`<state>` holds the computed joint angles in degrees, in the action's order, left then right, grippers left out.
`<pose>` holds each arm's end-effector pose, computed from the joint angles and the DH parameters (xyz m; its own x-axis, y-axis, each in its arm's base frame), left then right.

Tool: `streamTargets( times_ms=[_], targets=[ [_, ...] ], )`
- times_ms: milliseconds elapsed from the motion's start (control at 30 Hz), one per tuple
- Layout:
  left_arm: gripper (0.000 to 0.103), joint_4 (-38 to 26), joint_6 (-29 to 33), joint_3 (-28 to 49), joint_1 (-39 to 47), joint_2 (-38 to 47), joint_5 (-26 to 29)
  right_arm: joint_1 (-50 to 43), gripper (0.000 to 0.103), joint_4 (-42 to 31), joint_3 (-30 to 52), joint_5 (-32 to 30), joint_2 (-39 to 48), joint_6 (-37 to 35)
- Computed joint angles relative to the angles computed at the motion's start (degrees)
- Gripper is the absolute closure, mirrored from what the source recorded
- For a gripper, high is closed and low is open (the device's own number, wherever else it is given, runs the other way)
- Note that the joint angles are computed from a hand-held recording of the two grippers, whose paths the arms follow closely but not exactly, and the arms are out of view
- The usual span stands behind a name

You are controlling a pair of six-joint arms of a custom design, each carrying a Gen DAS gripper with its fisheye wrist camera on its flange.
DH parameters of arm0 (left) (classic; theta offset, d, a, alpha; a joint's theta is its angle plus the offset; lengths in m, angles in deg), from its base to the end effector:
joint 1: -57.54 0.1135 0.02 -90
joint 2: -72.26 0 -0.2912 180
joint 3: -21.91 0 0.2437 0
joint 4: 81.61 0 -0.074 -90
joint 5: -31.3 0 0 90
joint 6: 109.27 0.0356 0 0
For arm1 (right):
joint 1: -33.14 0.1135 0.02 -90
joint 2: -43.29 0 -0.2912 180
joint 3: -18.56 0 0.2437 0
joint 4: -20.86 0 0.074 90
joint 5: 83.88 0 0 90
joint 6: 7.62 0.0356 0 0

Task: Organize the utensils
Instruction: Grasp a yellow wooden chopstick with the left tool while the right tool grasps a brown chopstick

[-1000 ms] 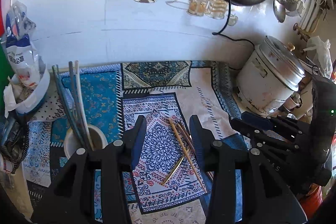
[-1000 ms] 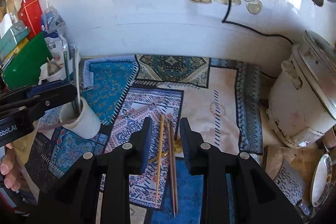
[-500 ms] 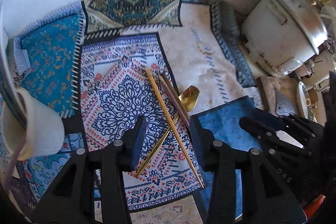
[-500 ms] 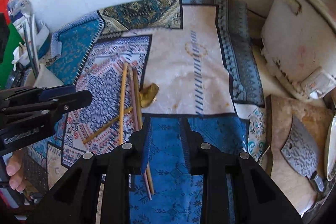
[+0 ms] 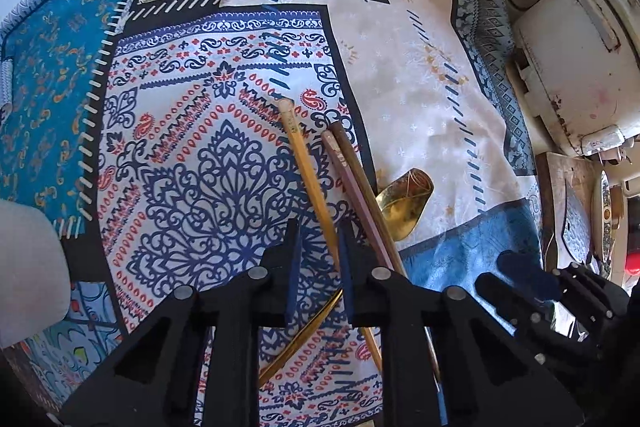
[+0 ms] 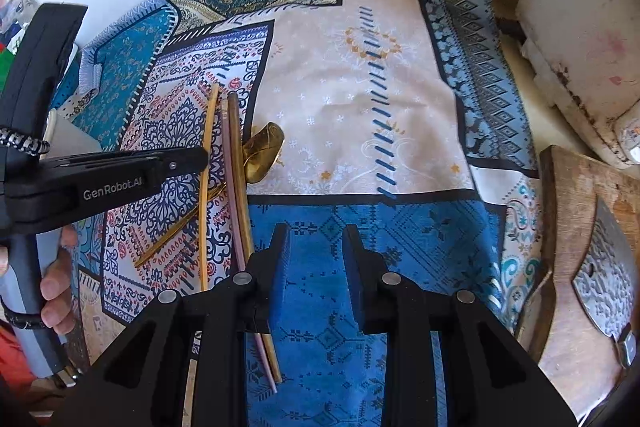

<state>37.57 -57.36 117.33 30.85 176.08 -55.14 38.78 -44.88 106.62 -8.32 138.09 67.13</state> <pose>0.3291 -0.1679 0.2583 -0.9461 -0.2135 -0.2434 -0.1470 0.9531 -0.2646 0.3166 0.0402 0.2716 -0.8709 -0.3420 -0.3530 -0.4135 0.8980 0.1502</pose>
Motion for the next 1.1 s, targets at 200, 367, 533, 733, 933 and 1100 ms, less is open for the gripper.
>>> streamTargets(
  times_ms=[200, 367, 533, 733, 933, 1100],
  targets=[
    [0.094, 0.68, 0.3, 1.46, 0.01, 1.95, -0.96, 2.16, 0.079, -0.14, 0.85, -0.55, 2.53, -1.3],
    [0.096, 1.68, 1.09, 3.02, 0.69, 3.82, -0.17, 3.2, 0.079, -1.02, 2.29, -1.25, 4.98, -2.25],
    [0.099, 0.73, 2.13, 2.86, 1.61, 3.4, 0.44, 4.38, 0.079, -1.57, 3.8, -1.14, 6.55, -2.88],
    [0.099, 1.3, 2.02, -3.65, 2.63, -3.95, 0.0, 4.87, 0.079, -2.97, 5.9, -2.6, 7.24, -2.79],
    [0.099, 0.44, 1.66, -5.7, 1.3, -8.7, -2.42, 6.58, 0.079, -2.44, 6.57, -1.62, 8.18, -2.06],
    [0.099, 0.02, 0.85, -5.58, 0.09, -10.04, -4.3, 9.03, 0.079, 0.91, 5.2, 2.16, 7.57, 0.27]
  ],
)
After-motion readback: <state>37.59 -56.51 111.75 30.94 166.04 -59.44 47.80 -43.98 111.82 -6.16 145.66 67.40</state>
